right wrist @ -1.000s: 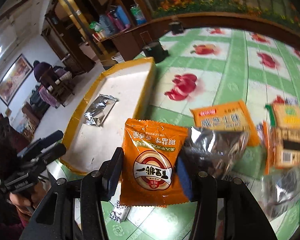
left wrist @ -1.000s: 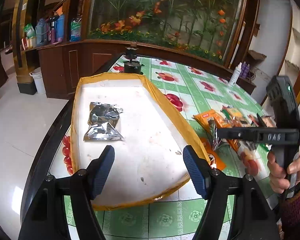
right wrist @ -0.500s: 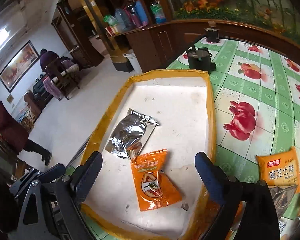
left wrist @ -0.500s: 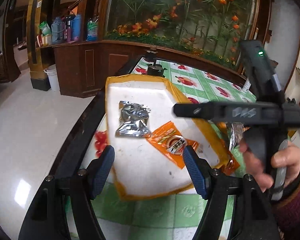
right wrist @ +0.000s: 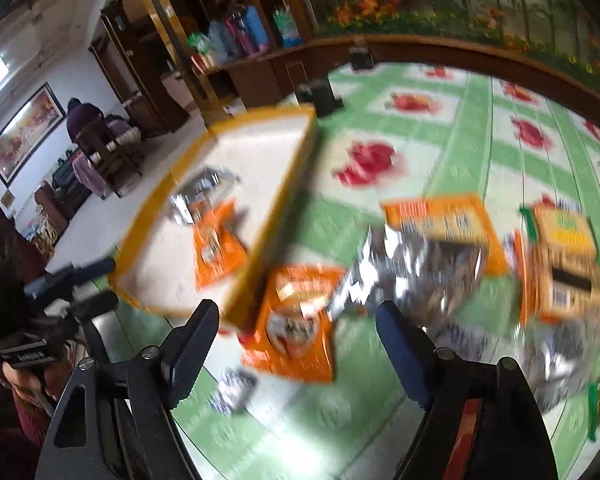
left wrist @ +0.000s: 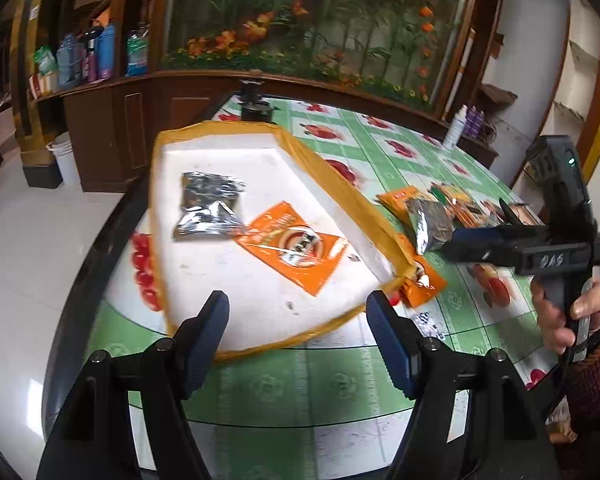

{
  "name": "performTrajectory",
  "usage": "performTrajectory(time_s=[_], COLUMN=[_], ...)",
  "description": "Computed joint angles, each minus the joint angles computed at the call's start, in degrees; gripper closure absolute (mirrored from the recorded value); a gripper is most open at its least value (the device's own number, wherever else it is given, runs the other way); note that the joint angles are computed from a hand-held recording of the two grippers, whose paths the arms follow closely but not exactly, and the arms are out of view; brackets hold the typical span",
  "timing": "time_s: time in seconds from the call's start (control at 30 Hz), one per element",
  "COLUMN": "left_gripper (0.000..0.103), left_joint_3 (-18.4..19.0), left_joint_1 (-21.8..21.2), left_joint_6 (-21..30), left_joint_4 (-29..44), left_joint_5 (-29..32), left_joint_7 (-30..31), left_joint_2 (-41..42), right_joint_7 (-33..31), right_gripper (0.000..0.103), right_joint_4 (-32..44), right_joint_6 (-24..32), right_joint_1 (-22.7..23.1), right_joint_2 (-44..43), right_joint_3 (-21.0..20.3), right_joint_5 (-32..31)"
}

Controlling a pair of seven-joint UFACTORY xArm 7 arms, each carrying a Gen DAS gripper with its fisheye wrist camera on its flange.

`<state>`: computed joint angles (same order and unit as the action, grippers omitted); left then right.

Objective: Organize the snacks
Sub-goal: 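Grasp the black-and-white packet with the left gripper while the right grasps another orange bag, then place the black-and-white packet and orange bag into the tray with both grippers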

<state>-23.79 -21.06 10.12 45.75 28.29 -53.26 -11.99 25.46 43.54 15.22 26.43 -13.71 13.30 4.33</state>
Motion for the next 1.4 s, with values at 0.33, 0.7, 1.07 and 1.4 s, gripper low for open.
performTrajectory(time_s=[0.33,0.7,1.07,1.4], left_gripper=[0.032,0.032,0.06,0.084], left_joint_3=[1.4,5.2,5.8,7.6], left_joint_1=[-4.8,-15.2,-18.7,-21.0], left_joint_6=[1.9,-0.9,10.2,11.2], left_joint_4=[0.2,1.0,15.2,17.4], left_joint_5=[-3.2,-20.9,-6.5,2.7], left_joint_7=[7.2,23.9,7.6,0.6], left_joint_2=[-0.1,4.4,17.0,18.3], right_joint_7=[13.6,17.6,18.0,16.3], right_gripper=[0.019,0.041,0.04,0.045], right_joint_4=[8.6,-1.4,-13.3,-15.8], right_joint_6=[10.5,11.9,8.0,3.6], right_joint_1=[-2.7,-0.6,-2.6,-3.0], right_joint_2=[9.0,-1.4,-13.9,-15.7], right_joint_3=[5.7,3.5,6.1,5.7], right_joint_5=[-23.5,-25.0,-18.0,-13.7])
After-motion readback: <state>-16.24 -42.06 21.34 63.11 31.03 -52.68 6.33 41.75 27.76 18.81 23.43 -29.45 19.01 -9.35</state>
